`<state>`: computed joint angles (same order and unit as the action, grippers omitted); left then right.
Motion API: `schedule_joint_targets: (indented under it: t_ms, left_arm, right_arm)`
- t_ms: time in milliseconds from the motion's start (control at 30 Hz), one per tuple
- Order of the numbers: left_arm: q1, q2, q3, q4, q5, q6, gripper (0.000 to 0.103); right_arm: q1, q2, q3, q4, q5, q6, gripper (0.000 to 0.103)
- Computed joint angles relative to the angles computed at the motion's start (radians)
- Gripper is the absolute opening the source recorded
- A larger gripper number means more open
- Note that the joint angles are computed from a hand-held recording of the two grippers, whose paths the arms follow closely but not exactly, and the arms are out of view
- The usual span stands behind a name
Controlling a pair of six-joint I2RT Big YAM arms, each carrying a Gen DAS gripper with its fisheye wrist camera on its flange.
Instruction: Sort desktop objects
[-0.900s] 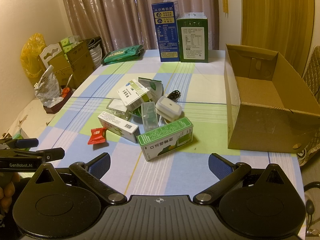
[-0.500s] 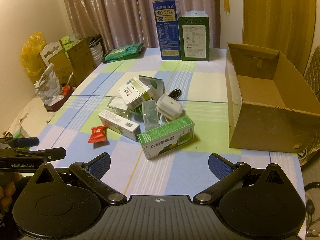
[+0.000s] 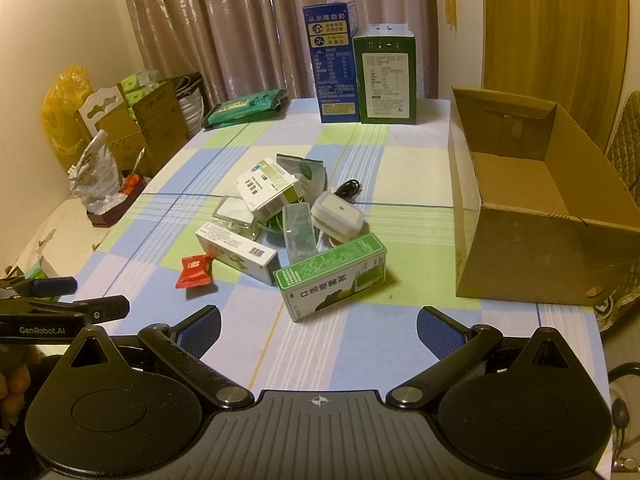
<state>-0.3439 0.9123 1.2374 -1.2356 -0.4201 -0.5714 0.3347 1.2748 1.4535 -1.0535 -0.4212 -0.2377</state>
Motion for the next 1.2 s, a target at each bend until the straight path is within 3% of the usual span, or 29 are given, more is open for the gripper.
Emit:
schedule_joint_targets:
  t_ms: [533,800,1200]
  left_arm:
    - [0.007,-0.002,0.002,-0.004,0.006,-0.006,0.102]
    - [0.045,0.012,0.031,-0.055,0.027,-0.007,0.102]
    - [0.128,0.074,0.056,0.012,0.069,0.101,0.102]
  right_arm:
    - [-0.003,0.004,0.005,-0.006,0.002,-0.006,0.101]
    - [0.037,-0.009,0.005,-0.004,0.112,-0.062,0.101]
    - [0.069,0.012,-0.013,0.079,0.088,0.052,0.101]
